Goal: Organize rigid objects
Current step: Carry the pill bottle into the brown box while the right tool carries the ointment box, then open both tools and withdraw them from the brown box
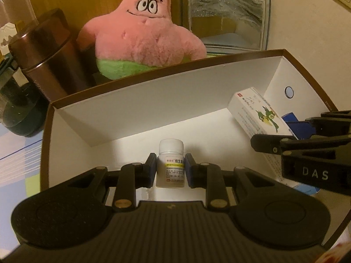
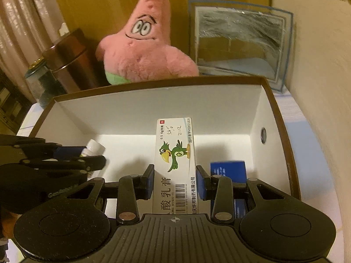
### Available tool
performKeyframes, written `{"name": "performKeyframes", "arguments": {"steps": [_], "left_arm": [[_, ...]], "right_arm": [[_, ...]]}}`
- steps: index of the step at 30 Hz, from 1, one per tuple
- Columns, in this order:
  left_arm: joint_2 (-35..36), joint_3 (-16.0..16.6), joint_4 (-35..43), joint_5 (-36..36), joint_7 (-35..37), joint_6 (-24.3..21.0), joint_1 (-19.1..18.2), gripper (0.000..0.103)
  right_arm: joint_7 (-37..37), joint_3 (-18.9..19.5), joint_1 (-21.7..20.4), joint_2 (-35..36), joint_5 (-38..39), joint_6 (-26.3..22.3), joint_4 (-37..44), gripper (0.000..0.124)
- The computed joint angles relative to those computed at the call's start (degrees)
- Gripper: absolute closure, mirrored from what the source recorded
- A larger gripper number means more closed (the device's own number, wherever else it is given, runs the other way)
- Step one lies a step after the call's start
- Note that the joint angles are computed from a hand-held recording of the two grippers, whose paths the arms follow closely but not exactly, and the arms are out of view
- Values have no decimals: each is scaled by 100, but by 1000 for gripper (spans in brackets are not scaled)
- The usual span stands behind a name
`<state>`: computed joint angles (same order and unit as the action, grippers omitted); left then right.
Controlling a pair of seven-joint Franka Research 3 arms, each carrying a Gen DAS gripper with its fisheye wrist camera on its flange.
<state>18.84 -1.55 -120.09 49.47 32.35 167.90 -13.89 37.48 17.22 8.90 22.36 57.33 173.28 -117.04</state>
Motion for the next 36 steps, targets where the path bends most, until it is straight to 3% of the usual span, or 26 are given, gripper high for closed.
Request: {"name": "performKeyframes", "arguments": {"steps": [2, 6, 12, 20, 36], "left_arm": [[6, 137, 35, 253, -242, -33, -132, 60], [-83, 92, -54, 364, -374, 85, -48, 58], [-471, 100, -404, 659, -750, 251, 1, 58], [-1166, -163, -996, 996, -1281, 266, 267, 58], [-2920, -1047, -2536, 687, -1835, 268, 952, 58]], "right_arm": [[-223, 156, -110, 16, 208, 131, 23, 85], [-715, 358, -286, -74, 632, 167, -16, 65], [-1447, 303, -296, -426, 1560, -14, -198, 60], [-2073, -93, -5, -1043, 2365, -415, -640, 60], [-2651, -1090, 888, -2572, 3303, -1019, -1930, 60]]}}
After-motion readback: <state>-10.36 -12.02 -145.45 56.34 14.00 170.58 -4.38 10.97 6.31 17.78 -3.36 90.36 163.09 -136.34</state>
